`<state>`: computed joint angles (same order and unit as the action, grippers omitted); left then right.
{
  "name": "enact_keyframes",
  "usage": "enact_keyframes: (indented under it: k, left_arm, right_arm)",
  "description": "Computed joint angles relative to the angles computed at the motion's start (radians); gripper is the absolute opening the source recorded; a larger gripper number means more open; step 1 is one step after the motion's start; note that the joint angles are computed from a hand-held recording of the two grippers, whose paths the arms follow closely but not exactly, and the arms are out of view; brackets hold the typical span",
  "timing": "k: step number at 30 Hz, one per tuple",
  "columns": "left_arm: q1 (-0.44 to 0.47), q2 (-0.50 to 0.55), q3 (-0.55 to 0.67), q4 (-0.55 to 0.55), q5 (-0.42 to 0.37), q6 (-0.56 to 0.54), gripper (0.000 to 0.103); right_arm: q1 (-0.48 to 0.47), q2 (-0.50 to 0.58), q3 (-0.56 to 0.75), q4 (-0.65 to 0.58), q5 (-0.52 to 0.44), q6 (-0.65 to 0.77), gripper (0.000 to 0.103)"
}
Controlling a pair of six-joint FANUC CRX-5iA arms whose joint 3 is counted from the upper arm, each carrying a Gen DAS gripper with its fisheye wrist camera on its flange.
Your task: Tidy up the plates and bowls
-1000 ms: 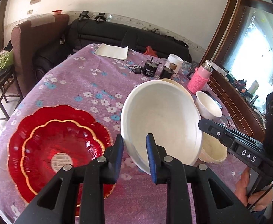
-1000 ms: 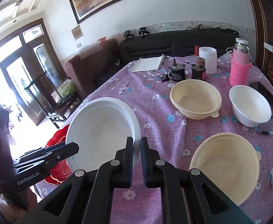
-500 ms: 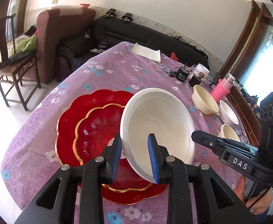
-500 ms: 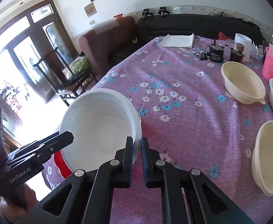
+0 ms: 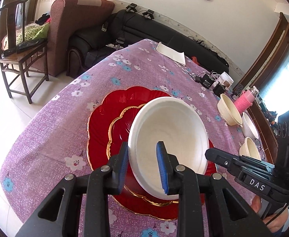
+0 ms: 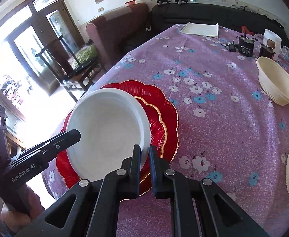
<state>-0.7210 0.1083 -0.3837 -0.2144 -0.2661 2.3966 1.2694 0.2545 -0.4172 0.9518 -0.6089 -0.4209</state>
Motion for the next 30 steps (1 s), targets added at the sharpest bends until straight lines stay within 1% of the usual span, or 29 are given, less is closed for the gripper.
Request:
enact_keyframes:
  k: [3,6,9,11,15,18,20,30]
  left_arm:
    - [0.014,0.011,-0.02,0.073,0.028,-0.07,0.026]
    - [0.014,0.02,-0.014,0.073,0.021,-0.068,0.026]
    - [0.01,0.015,-0.006,0.027,0.007,-0.01,0.026]
    - [0.012,0.008,-0.008,0.024,0.005,-0.003,0.026]
    - [0.008,-0.009,0.003,-0.045,-0.023,0.085,0.038]
    - [0.002,-0.018,0.011,-0.074,-0.04,0.11,0.041]
    - [-0.008,-0.026,0.024,-0.121,-0.06,0.157,0.044]
    - [-0.058,-0.062,0.072,-0.276,-0.155,0.313,0.047]
  right_arm:
    - [-0.003,0.004,0.0,0.008,0.007,-0.011,0.011]
    - [-0.004,0.012,0.007,0.005,0.007,-0.002,0.011]
    - [-0.009,0.015,0.0,0.035,0.013,-0.03,0.011]
    - [-0.014,0.012,-0.01,0.06,0.024,-0.057,0.011]
    - [-0.013,0.005,-0.018,0.081,0.026,-0.076,0.011]
    - [-0.013,-0.005,-0.029,0.095,0.035,-0.091,0.013]
    - [-0.016,-0.015,-0.04,0.113,0.046,-0.109,0.013]
    - [-0.003,-0.083,-0.115,0.206,0.01,-0.219,0.013]
